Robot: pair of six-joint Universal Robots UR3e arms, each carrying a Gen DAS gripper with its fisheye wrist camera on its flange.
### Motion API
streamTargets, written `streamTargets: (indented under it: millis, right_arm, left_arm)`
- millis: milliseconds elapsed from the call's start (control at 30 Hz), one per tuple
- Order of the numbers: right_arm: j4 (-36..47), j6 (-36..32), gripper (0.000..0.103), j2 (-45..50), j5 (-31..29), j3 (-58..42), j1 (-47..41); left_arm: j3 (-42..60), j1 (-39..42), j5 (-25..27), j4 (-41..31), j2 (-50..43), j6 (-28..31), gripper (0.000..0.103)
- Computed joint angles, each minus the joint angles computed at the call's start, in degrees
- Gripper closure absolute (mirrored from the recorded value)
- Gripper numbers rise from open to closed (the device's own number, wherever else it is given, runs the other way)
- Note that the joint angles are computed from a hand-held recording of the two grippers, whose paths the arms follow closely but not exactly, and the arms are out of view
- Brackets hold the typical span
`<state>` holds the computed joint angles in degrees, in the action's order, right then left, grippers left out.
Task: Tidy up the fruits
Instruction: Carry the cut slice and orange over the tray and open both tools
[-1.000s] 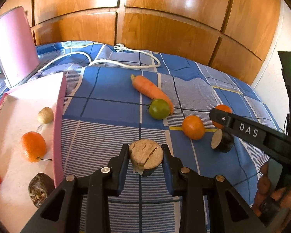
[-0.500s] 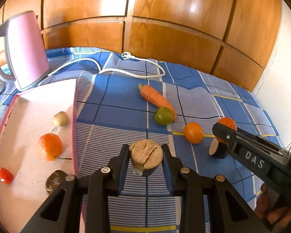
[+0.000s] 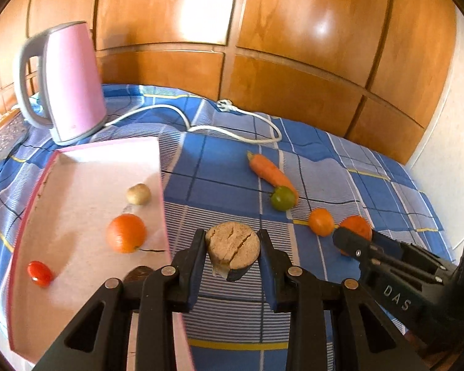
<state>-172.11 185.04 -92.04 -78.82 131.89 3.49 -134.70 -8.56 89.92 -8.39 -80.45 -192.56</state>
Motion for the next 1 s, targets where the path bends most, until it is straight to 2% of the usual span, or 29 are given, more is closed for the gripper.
streamTargets:
  millis: [433,1000]
  right_arm:
    - [2.0,0.5,0.064,3.2,1.9,-5.1,9.0]
    - [9.8,0.7,0.064,16.9,2.2,-24.4,21.8]
  left_arm:
    - [-8.8,12.9,-4.6,-7.0,17.0,4.6,0.070]
    - [-15.9,41.9,-17.2,-27.7,41.0,17.7,0.070]
